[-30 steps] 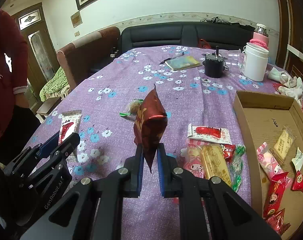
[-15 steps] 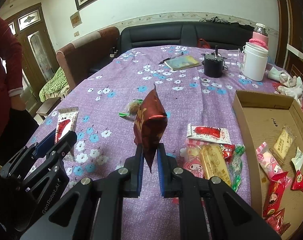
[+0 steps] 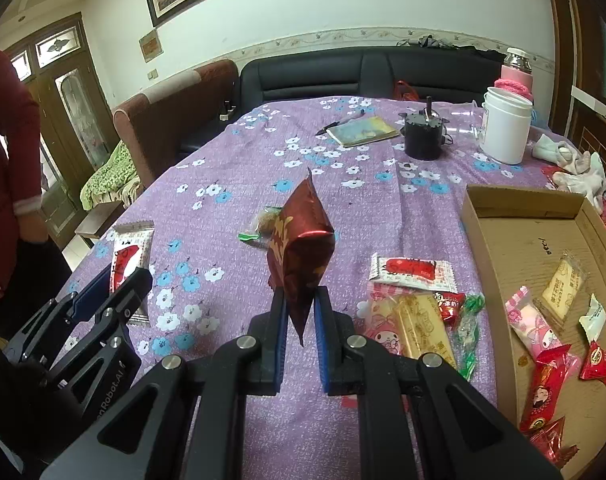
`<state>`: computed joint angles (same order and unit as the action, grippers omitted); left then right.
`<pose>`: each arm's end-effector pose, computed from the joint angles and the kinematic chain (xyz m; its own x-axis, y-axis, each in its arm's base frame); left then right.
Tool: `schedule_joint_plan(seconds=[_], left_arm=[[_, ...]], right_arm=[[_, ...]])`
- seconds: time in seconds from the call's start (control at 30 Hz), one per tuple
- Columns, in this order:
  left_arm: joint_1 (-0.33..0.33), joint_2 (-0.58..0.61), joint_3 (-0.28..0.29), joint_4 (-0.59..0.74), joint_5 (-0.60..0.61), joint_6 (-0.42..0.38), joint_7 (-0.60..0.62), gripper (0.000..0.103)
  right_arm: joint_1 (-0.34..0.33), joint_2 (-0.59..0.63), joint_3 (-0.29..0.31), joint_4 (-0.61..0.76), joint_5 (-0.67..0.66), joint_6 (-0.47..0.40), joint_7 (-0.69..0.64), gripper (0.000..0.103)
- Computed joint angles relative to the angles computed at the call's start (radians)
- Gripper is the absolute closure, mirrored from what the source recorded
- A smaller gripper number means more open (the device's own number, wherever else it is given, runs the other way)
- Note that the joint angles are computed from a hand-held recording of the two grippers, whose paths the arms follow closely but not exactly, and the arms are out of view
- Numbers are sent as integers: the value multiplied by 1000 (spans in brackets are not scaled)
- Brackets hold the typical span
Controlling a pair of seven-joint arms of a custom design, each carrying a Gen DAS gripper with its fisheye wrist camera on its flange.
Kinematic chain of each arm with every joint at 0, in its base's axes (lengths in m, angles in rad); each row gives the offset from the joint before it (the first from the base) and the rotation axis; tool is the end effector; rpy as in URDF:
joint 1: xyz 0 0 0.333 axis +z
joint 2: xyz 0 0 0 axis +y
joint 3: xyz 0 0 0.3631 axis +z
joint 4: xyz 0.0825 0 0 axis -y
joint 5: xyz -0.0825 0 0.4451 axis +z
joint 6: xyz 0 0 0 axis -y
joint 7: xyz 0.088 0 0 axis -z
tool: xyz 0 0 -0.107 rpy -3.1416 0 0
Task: Organize snacks
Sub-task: 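Lift the white-red sachet with left tool while right tool lifts the foil bag, then carry the sachet in left tool while right tool carries foil bag over tray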
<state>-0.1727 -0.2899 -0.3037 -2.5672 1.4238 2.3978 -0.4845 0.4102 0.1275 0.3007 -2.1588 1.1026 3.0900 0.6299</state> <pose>0.4240 -0.2086 0.3822 0.4726 -0.8809 -0.0256 -0.4513 -0.2170 -0.8656 0.5251 0.3494 0.4086 0.5816 -0.7917 -0.1867 -0.6278 -0.2910 -0.7219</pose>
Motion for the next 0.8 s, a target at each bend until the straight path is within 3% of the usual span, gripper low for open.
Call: schedule_joint_plan(seconds=[0.2, 0.47, 0.8], left_arm=[[2, -5, 5, -5, 23, 28, -23, 74], [16, -18, 24, -7, 78, 148, -58, 74], [10, 1, 20, 43, 68, 254, -35, 75]], right_arm=[[-7, -34, -14, 3, 120, -38, -73, 91], [12, -98, -104, -36, 204, -106, -97, 91], [-43, -141, -205, -74, 294, -154, -156, 91]])
